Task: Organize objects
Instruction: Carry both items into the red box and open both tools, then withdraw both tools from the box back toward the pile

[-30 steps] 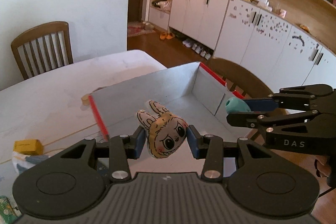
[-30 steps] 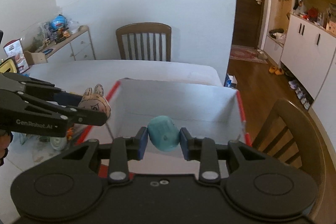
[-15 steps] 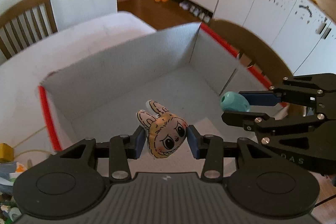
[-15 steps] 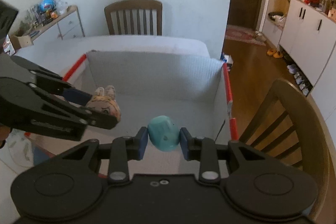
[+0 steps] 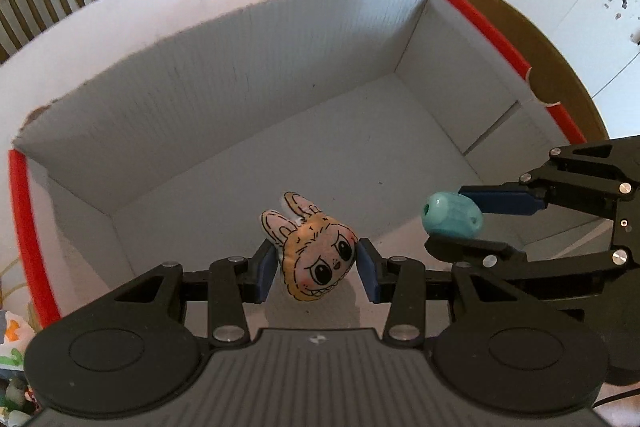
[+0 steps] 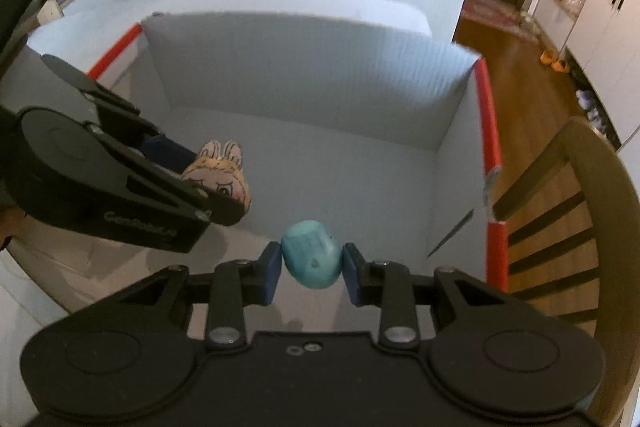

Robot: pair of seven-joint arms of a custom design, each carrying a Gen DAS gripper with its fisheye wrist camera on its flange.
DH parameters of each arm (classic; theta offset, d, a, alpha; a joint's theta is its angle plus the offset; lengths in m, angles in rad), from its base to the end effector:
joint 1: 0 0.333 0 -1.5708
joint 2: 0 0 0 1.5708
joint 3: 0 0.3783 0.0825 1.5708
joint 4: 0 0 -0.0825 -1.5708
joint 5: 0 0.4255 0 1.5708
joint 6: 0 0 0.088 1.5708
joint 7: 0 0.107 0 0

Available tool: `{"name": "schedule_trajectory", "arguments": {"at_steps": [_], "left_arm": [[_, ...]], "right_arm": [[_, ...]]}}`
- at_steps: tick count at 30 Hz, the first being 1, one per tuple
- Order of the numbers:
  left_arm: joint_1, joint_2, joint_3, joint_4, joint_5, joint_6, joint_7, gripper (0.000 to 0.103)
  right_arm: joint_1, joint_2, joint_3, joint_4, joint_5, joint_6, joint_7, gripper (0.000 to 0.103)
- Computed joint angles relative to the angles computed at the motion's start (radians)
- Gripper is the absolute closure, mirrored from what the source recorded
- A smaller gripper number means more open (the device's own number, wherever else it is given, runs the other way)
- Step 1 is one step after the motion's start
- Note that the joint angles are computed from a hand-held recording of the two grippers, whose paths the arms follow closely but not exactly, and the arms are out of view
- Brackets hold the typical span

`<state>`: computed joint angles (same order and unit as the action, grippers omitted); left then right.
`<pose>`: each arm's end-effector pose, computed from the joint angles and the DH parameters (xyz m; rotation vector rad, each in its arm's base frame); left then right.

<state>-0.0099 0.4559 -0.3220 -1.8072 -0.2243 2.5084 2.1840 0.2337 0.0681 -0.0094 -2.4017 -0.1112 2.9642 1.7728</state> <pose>0.7004 -0.2116 0.3602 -1.2441 2.7873 -0.5978 0.5495 0.1331 0.3704 -2.0418 1.7977 -0.4260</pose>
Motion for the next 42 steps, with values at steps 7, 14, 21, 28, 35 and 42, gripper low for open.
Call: {"name": "schedule_trajectory", "arguments": {"at_steps": [7, 14, 21, 28, 35, 42], "left_arm": [[-0.026, 0.033, 0.024, 0.048, 0.06, -0.06, -0.047, 0.061], [-0.039, 0.051, 0.031, 0.081, 0.102, -0.112, -0.073, 0.059], [-0.062, 0.048, 0.047, 0.081, 0.151, -0.095, -0.107, 0.04], [-0.024, 0.012, 0.03, 0.039, 0.112, -0.038, -0.097, 0.039], [0.035, -0.057, -0.013, -0.05, 0.0, 0.047, -0.007, 0.039], [0.089, -0.141, -0.05, -0.146, -0.201, 0.143, 0.126, 0.039]], "right_arm": [[0.008, 0.034, 0.004, 0.045, 0.035, -0.08, -0.027, 0.072], [0.011, 0.05, 0.002, 0.061, 0.057, -0.123, -0.029, 0.072], [0.02, 0.062, -0.004, 0.079, 0.037, -0.148, -0.008, 0.069], [0.012, 0.051, 0.002, 0.061, 0.059, -0.111, -0.03, 0.051], [0.034, 0.015, -0.023, 0.023, -0.053, -0.03, 0.094, 0.04], [0.009, -0.055, -0.004, -0.028, -0.081, 0.029, 0.143, 0.036]]}}
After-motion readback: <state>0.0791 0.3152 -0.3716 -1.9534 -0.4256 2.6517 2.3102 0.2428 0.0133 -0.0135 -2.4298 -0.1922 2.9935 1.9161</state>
